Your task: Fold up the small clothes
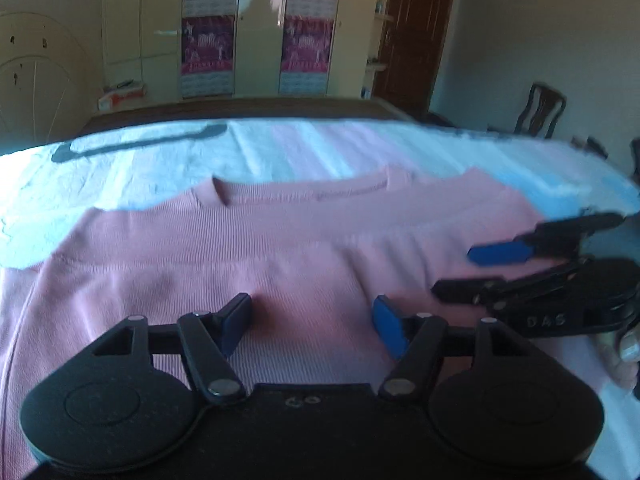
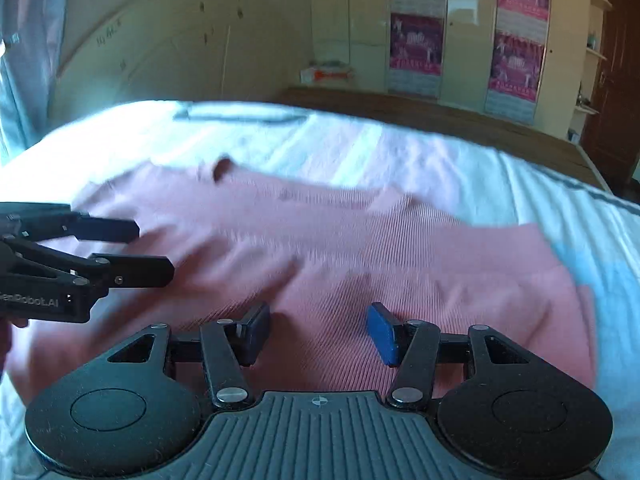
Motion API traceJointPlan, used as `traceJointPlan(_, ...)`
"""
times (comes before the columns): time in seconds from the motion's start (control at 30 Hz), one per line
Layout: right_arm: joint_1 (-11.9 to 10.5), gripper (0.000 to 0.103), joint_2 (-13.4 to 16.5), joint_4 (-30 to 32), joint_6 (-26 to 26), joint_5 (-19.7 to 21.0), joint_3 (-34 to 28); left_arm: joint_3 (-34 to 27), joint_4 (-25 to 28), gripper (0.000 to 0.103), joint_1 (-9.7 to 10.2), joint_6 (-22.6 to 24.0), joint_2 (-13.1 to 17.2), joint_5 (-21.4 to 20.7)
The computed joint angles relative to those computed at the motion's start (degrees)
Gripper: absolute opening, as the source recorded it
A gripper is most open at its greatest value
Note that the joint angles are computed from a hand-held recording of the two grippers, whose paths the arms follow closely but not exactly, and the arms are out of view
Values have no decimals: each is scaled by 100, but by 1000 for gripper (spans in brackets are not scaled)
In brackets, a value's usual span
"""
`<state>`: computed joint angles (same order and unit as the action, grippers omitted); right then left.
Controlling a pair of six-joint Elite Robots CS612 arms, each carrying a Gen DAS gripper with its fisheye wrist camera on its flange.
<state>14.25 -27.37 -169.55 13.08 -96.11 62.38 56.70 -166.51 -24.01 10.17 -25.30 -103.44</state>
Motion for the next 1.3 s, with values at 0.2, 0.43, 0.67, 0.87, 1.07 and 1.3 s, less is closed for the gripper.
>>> traceJointPlan(0.2, 15, 54, -177, -624, 354, -76, 332, 459, -541, 60, 61, -286, -277, -194)
traceJointPlan(0.43, 63, 49, -262, -980, 332, 492, 705, 829, -671, 63, -43, -116, -375, 207)
traceJointPlan(0.67, -145, 46, -725, -681, 1080, -615, 1493, 818, -762, 72, 251, -552, -343, 811)
traceJointPlan(0.87, -123, 35, -915, -468, 1297, -1063, 1733, 1014, -782, 67, 295, -618, -479, 1100)
traceJointPlan(1.07, 91, 35, -856, -1072, 995, -529, 1549, 1488, -1483, 68, 72, -643, -736, 354)
traceJointPlan(1.3, 406, 36, -564, -320, 905, -925, 999, 1654, -786, 71, -279, -175, -820, 994)
